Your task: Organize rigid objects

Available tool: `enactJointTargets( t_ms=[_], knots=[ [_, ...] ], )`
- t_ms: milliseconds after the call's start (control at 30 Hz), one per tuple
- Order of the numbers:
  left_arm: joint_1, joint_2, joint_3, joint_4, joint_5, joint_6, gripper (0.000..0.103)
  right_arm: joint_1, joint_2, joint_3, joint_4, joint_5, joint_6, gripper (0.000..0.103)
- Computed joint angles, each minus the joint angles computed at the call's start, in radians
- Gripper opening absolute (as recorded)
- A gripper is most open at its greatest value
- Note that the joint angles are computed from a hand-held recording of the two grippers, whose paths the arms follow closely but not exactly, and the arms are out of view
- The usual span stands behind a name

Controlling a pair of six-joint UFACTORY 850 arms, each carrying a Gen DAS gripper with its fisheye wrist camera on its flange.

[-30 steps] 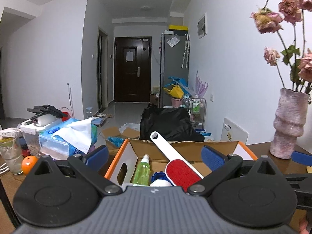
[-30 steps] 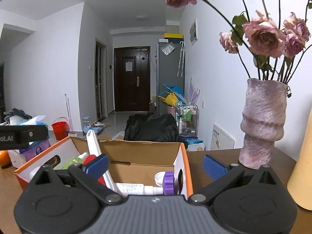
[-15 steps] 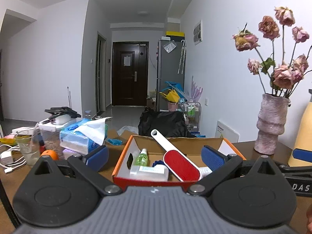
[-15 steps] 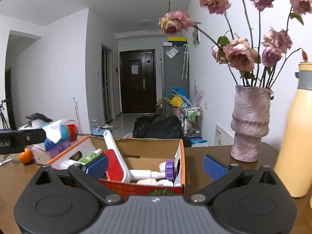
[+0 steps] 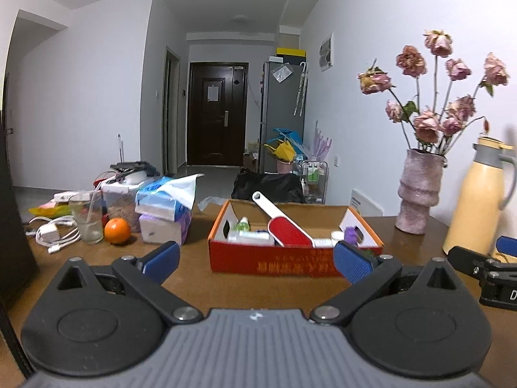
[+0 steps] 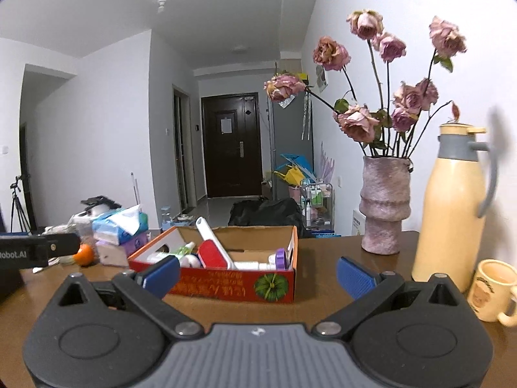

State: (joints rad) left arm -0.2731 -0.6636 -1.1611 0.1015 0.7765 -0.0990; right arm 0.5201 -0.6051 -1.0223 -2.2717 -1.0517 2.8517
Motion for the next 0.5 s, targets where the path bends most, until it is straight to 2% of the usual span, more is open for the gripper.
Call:
enactJointTargets(
  t_ms=[267, 500],
  knots=[
    [0.001, 0.145, 0.253, -0.022, 0.102, 0.036, 0.103, 0.124, 0.085, 0.15, 0.09, -0.093, 0.009, 0.103],
    [0.006, 0.224, 0.395, -0.033, 0.171, 0.052, 0.103, 0.205, 0.114, 0.214, 0.144, -0.136, 0.004, 0.103]
  ],
)
